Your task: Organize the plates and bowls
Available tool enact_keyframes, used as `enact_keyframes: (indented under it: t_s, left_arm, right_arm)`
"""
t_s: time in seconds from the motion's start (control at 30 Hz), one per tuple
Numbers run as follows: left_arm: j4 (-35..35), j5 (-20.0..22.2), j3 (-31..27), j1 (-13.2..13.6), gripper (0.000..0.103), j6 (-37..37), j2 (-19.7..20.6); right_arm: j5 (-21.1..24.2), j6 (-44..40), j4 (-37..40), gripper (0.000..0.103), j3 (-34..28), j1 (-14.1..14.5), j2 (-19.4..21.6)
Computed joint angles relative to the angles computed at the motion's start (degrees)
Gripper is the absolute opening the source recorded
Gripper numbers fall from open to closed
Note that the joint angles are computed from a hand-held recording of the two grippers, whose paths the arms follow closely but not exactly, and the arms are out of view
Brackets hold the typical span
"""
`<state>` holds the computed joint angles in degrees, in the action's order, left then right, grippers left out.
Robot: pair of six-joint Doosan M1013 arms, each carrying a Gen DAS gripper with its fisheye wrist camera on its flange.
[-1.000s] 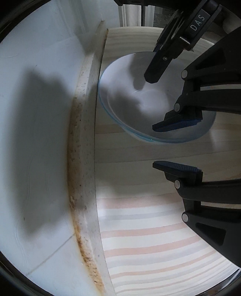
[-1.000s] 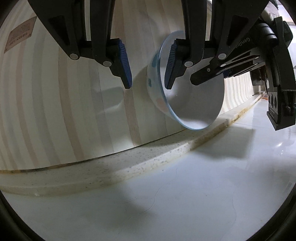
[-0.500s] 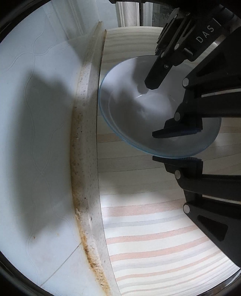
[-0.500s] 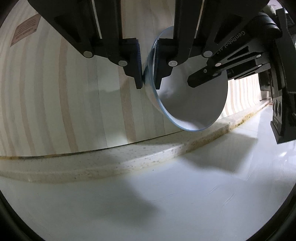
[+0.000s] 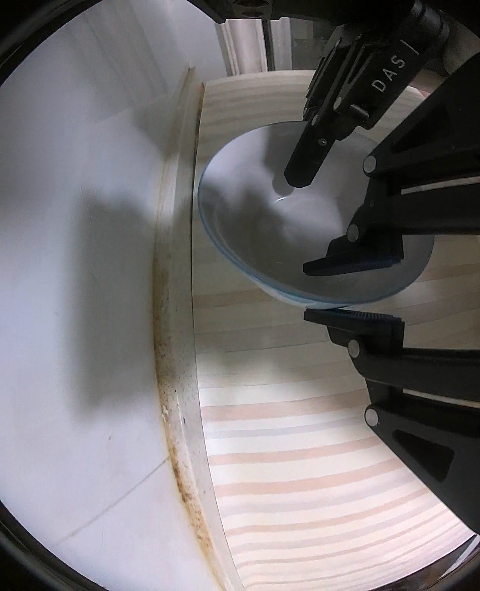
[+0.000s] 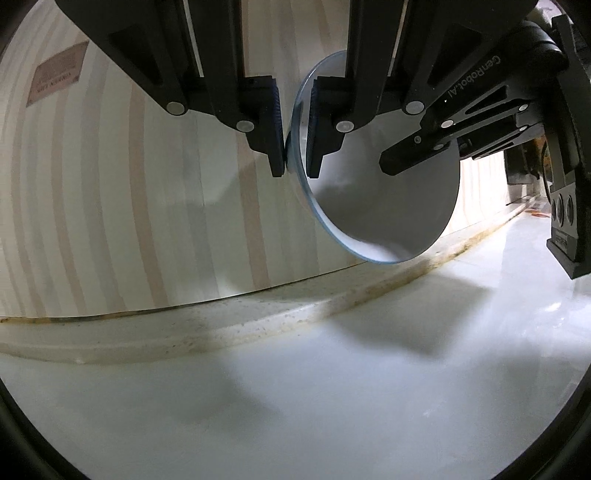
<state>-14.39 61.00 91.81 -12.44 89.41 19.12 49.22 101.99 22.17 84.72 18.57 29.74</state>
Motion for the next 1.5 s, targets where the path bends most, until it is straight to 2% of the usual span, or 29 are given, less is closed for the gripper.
enact_keyframes:
  t_s: [0.23, 0.6, 0.67, 0.9, 1.17, 1.5]
  left_arm:
    - [-0.05, 0.18, 2.04, -0.5, 0.016, 1.7, -4.47]
    - [-1.53, 2.03, 8.07, -1.62, 0.016, 7.03, -13.22]
    - [-0.87, 2.03, 9.02, -2.99, 0.016, 6.73, -14.16]
    - [-1.5, 4.39, 12.87, -4.2, 0.016, 8.54, -16.27]
    - [-0.59, 7.1, 14.51, -6.3, 0.016, 8.78, -15.34]
    - [1.9, 9.0, 14.4, -8.58, 0.016, 8.48, -13.38]
  right_arm:
    - [-1.17, 0.51, -0.59, 0.013, 3.79, 0.59, -5.04]
    - [-4.55, 6.68, -2.54, 0.013, 13.74, 3.31, -16.08]
    - [-4.68, 8.95, -4.07, 0.013, 15.35, 4.14, -17.94]
    - [-4.45, 12.45, -4.68, 0.013, 21.41, 6.11, -22.67]
    - [-3.13, 12.82, -2.62, 0.013, 26.07, 6.71, -24.39]
    - [-0.88, 11.05, 1.66, 0.014, 28.05, 5.23, -22.43]
